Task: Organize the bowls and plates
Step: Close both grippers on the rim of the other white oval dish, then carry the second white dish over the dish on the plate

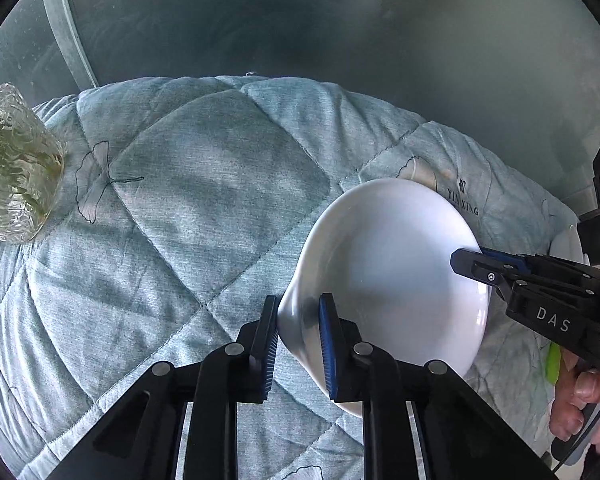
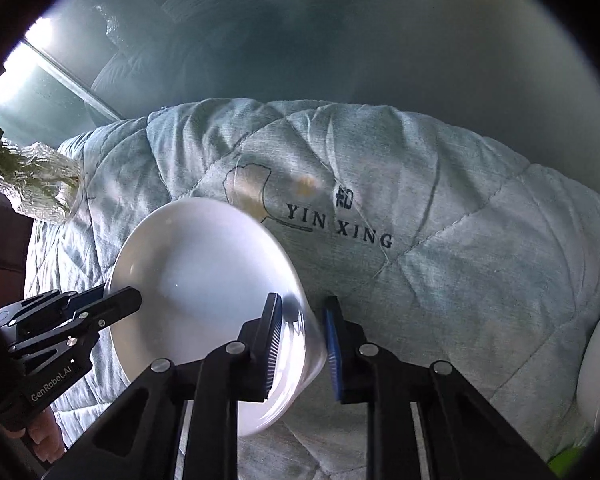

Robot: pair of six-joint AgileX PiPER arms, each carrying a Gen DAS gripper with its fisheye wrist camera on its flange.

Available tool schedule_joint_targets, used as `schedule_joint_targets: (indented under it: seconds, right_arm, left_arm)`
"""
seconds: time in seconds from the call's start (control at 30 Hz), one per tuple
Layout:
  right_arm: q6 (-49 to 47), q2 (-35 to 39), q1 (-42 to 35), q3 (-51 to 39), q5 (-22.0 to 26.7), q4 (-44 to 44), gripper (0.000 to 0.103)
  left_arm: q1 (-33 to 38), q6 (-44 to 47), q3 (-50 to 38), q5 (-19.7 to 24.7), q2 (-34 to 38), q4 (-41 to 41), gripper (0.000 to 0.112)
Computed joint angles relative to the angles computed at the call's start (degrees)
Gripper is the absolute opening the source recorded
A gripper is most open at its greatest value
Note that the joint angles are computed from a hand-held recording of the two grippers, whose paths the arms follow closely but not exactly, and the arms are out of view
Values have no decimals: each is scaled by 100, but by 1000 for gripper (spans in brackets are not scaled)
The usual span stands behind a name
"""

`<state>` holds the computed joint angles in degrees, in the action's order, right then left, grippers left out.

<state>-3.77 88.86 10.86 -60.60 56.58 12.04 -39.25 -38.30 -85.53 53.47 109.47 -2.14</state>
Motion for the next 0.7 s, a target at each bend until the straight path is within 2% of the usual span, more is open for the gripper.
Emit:
schedule_joint_targets:
  seconds: [0.13, 0.47, 0.7]
  right_arm:
    - [-83, -42, -122, 58, -4, 84, 17]
    - [-106, -585, -356, 249, 431, 221, 13]
    - [-406, -887, -759, 715, 688, 398, 11]
  left_arm:
    - [-24, -73, 193, -32, -205, 99, 16]
    - [-493, -637, 154, 388, -689, 567, 12]
    - [-752, -765, 551, 245, -837, 311, 11]
